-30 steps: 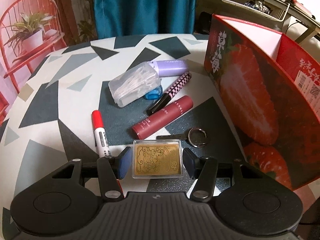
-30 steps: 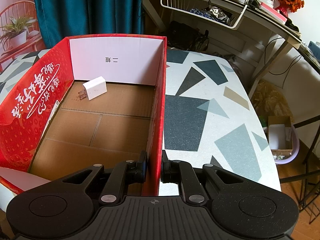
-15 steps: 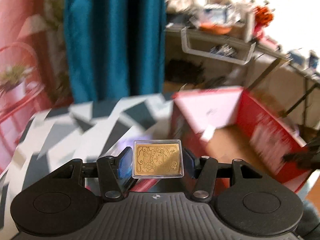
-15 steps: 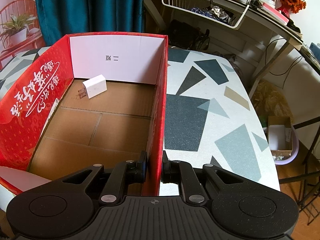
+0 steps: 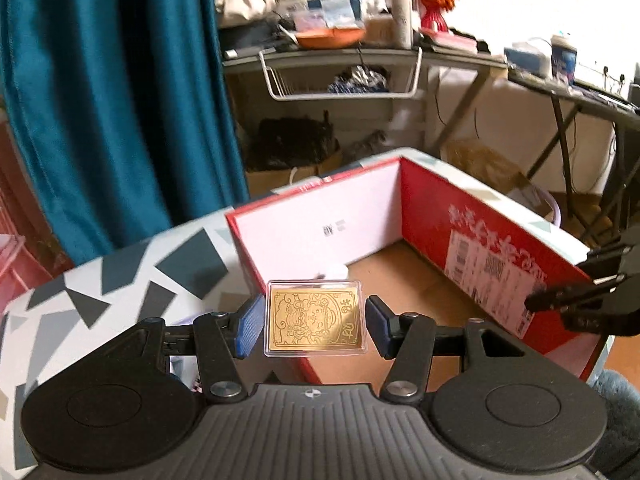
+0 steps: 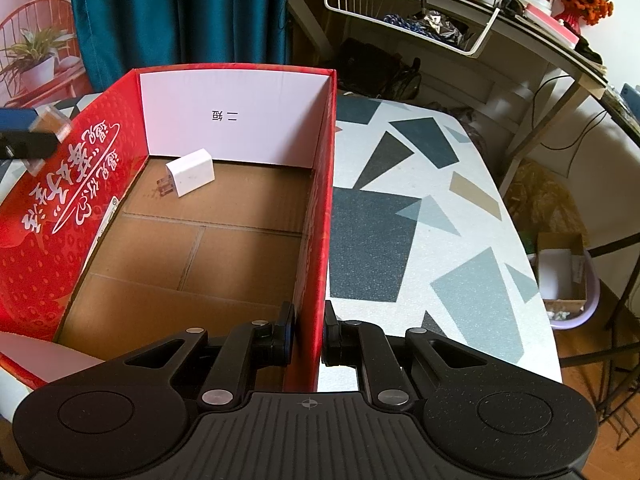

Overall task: Organize rigid objects
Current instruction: 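Carry the gold card with the left tool into the red box and release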

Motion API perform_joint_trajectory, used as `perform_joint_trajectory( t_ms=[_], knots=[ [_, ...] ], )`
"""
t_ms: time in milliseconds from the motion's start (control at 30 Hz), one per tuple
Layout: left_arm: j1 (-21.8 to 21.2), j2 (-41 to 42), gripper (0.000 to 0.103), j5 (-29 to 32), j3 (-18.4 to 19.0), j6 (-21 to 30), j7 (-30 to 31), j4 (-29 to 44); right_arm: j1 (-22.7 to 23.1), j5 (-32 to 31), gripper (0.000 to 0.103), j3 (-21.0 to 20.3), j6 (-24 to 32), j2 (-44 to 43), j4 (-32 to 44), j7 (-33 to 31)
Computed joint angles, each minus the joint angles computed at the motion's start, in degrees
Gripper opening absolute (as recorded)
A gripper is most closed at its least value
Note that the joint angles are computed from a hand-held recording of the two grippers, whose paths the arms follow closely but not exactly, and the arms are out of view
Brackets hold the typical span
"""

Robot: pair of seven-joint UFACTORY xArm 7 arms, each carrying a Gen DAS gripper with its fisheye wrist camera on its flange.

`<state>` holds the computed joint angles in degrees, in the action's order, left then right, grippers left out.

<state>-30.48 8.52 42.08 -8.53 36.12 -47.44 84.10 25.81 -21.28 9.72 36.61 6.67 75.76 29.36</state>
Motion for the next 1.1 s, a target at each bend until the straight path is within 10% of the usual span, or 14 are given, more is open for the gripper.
perform_joint_trajectory(
  t_ms=[667,1100],
  knots=[
    [0.96,0.25,0.062,-5.77,0.07,-2.74,7.30,-0.84,0.01,0.61,0.012,0.03,0.26,-0.04,-0.10,0.09],
    [8.74,-13.24,0.063,-0.25,-1.43,-6.99,-5.76,-14.08,-0.21,0.66,0.011,0.01,-1.21,-0.71,-1.32,0.99]
  ],
)
